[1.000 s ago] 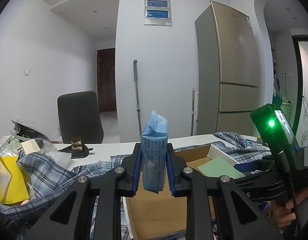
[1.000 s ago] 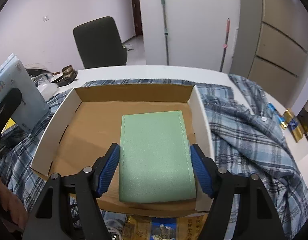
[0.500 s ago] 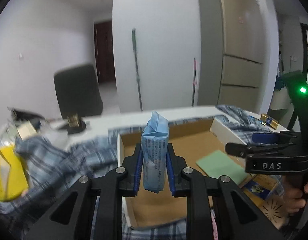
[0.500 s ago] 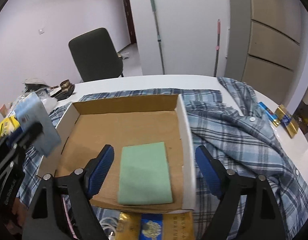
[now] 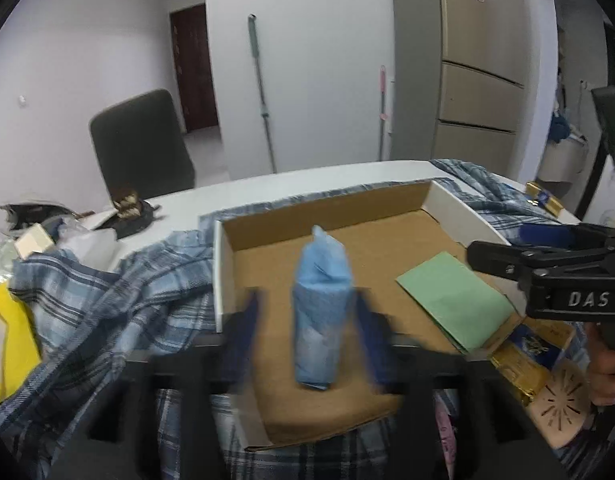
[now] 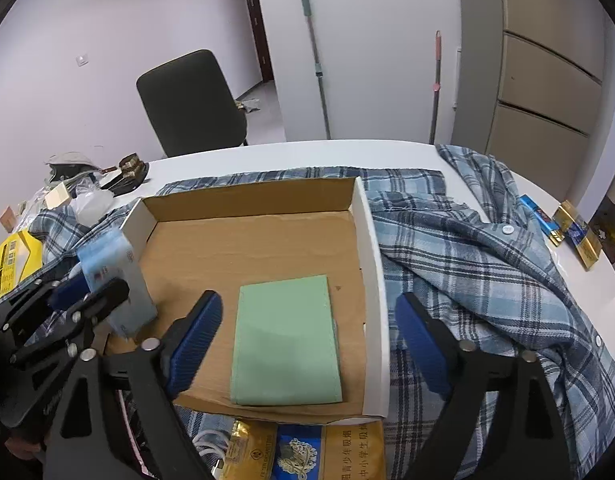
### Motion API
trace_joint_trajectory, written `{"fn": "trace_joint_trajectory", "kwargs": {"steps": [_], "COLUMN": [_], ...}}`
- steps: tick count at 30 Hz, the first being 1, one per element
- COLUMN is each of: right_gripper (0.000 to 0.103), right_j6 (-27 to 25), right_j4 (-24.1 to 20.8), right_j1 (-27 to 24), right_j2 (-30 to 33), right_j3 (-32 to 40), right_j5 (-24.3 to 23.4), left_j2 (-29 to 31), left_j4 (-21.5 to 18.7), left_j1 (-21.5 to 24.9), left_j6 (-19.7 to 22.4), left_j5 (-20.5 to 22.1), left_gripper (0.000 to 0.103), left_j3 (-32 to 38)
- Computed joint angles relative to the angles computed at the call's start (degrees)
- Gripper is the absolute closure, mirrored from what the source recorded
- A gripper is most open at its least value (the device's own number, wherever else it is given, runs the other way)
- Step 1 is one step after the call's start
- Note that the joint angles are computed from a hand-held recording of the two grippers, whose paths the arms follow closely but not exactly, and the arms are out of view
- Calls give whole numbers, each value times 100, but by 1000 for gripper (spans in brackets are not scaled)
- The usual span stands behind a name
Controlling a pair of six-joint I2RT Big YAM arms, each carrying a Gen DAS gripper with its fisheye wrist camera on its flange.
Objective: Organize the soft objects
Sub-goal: 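Place the green pad in the box with the right tool while the left tool drops the wipe pack in, then withdraw both tools from the box and move the right tool to the gold pack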
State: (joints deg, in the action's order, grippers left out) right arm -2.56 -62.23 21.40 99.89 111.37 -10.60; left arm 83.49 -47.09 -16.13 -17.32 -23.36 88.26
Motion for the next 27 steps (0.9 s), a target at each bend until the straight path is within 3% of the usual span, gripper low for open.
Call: {"fn": "trace_joint_trajectory", "kwargs": {"steps": [6, 7, 8, 9, 12, 15, 21, 23, 25, 27], "right_gripper": [14, 14, 14, 14, 14, 14, 13, 13, 13, 13], "right_j6": [67, 86, 90, 90, 74, 53, 170, 117, 76, 24], "right_j4": [301, 338, 373, 426, 567, 669, 1021, 1144, 1249, 1283], "right_j1": [-16, -20, -29, -39, -58, -93, -178, -197, -206, -226], "right_j2": [-185, -221, -260, -318, -493, -691, -1220, -1417, -1606, -1763], "right_j3": [-96, -82, -79, -88, -95, -125, -456, -625, -805, -957], "right_j5": [71, 69, 50, 48, 98, 88, 196, 202, 219, 164], "left_j2": [-261, -335, -452, -557, -815, -1032, -1426, -1525, -1528, -1651], "left_j4": [575, 725, 993, 1269, 1872, 2148, 2386, 2219, 1804, 1794], "left_j1": [-58, -71, -103, -139, -287, -471, -1029, -1248, -1475, -1722], "left_j6": [138, 152, 222, 343, 745, 1016, 1304, 1227, 1020, 854], "left_j5": [-305, -388, -522, -645, -1049, -1315, -1848, -2033, -2276, -2436], "left_gripper": [29, 25, 12, 7, 3, 0, 0, 0, 0, 0], "left_j3": [-212, -264, -360, -461, -629, -655, -636, -613, -508, -664]}}
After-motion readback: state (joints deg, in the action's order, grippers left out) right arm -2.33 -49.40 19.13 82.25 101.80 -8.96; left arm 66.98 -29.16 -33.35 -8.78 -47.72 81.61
